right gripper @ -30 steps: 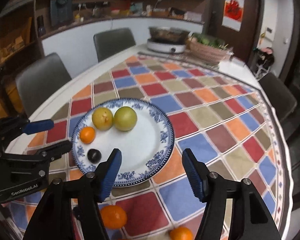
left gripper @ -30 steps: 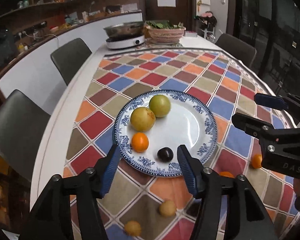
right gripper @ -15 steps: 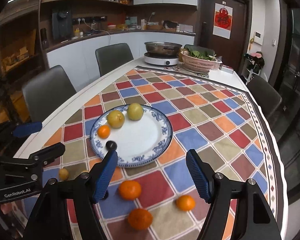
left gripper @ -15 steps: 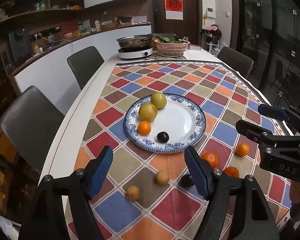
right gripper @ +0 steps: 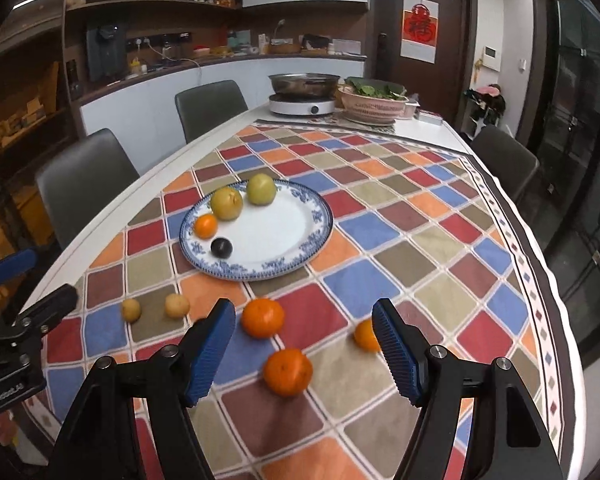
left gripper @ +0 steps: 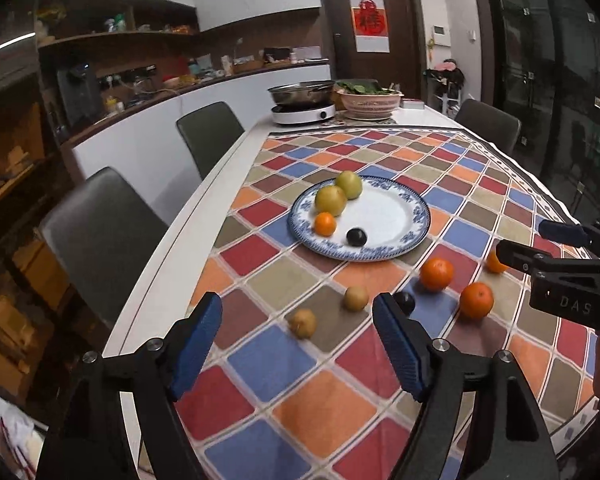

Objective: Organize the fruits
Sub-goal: 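Withdraw both tools from the plate toward the remaining fruits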

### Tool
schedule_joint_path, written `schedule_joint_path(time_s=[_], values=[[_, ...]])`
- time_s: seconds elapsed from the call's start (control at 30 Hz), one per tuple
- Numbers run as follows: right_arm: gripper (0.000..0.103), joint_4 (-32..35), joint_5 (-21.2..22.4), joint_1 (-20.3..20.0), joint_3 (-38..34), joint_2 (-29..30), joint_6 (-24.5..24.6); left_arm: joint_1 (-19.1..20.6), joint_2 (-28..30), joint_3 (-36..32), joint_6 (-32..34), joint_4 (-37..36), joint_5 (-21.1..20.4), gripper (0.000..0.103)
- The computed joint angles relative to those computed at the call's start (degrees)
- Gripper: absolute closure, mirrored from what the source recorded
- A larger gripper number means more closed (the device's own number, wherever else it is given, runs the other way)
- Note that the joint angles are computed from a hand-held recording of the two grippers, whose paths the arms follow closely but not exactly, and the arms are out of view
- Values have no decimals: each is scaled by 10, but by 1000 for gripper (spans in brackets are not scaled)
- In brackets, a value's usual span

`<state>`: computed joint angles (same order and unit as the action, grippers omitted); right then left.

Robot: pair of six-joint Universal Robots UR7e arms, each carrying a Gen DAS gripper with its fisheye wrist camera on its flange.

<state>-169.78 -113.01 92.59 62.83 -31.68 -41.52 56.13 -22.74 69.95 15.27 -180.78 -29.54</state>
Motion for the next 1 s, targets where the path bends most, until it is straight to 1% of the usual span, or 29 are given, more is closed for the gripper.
schedule_joint_path(time_s=[0.13, 0.2, 0.27, 0.33, 0.47, 0.63, 0.83, 1.0], values=[[32, -23, -17, 1, 38, -11, 11, -4, 6, 23, 56, -94, 31, 23], [32, -48, -25, 1, 53, -11, 11, -3, 3, 35, 53, -109, 32, 23], [32, -75, -28, 0, 68, -11, 6, 0, 4, 38, 51, -109, 37, 23], [32, -90, -29, -2, 79, -14, 14, 3, 4, 42, 32, -89, 36, 23], [32, -91, -44, -5, 74, -11, 43, 10, -1, 48, -12, -36, 25, 23], [32, -47, -58, -6, 56, -4, 63, 19, -6, 52, -55, 11, 14, 23], [32, 3, -86, -3, 31, 13, 69, 29, -6, 40, -73, 47, 16, 23], [32, 48, -103, -1, -1, 31, 76, 36, 3, 7, -65, 77, 19, 23]])
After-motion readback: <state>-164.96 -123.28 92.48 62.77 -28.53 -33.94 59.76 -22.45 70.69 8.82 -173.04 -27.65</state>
